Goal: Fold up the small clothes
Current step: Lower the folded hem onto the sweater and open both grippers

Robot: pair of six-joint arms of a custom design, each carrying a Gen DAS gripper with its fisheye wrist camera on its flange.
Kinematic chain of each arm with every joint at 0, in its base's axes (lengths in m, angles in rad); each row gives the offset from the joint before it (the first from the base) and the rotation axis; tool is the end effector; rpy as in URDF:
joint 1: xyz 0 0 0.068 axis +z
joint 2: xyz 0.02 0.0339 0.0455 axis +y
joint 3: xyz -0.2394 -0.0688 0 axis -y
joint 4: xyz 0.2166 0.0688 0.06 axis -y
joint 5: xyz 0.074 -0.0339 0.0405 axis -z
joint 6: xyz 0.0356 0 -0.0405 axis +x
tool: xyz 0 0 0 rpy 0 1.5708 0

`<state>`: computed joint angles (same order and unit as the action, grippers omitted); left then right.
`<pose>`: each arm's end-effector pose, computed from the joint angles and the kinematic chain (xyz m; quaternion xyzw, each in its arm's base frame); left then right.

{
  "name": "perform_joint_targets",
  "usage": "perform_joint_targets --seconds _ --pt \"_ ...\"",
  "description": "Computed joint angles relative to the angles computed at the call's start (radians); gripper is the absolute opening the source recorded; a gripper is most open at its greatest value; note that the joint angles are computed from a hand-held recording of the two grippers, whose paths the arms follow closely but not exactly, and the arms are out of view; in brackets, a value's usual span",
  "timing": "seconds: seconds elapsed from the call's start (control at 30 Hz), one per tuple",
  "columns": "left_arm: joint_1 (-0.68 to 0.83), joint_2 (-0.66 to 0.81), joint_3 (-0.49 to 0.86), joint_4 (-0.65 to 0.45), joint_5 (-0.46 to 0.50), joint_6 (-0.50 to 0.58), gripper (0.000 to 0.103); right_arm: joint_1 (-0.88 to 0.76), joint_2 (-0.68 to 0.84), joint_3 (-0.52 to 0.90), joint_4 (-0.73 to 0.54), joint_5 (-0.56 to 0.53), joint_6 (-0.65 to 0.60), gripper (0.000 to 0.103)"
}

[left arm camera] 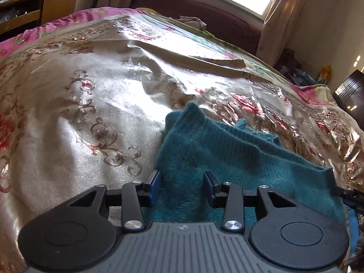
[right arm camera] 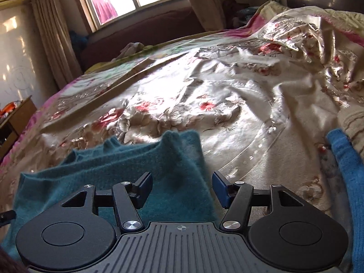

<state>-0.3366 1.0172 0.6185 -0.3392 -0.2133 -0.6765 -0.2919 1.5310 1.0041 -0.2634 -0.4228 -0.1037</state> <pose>0.1889 -0.0581 0.2152 -0.1962 0.8890 -0.1100 0.3989 0.2942 -0.0731 0.2200 0.0055 0.9077 0.1172 0.4028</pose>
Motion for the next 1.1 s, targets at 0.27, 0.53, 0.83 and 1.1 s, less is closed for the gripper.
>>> perform_joint_targets --seconds 0.27,0.53,0.83,1.1 --pt "0.025 0.007 0.008 0.022 0.000 0.021 0.044 0.002 0.085 0.096 -0.073 0.028 0.011 0.013" --pt "-0.045 0.012 -0.016 0.029 -0.112 -0.005 0.044 0.054 0.089 0.105 -0.008 0.062 0.106 0.009" --pt "-0.045 -0.069 -0.049 -0.059 -0.124 -0.064 0.048 0.044 0.097 0.091 -0.017 0.080 0.114 0.018" --pt "-0.346 -0.213 -0.001 -0.241 -0.353 -0.176 0.048 -0.024 -0.085 -0.036 -0.064 -0.024 0.042 0.021"
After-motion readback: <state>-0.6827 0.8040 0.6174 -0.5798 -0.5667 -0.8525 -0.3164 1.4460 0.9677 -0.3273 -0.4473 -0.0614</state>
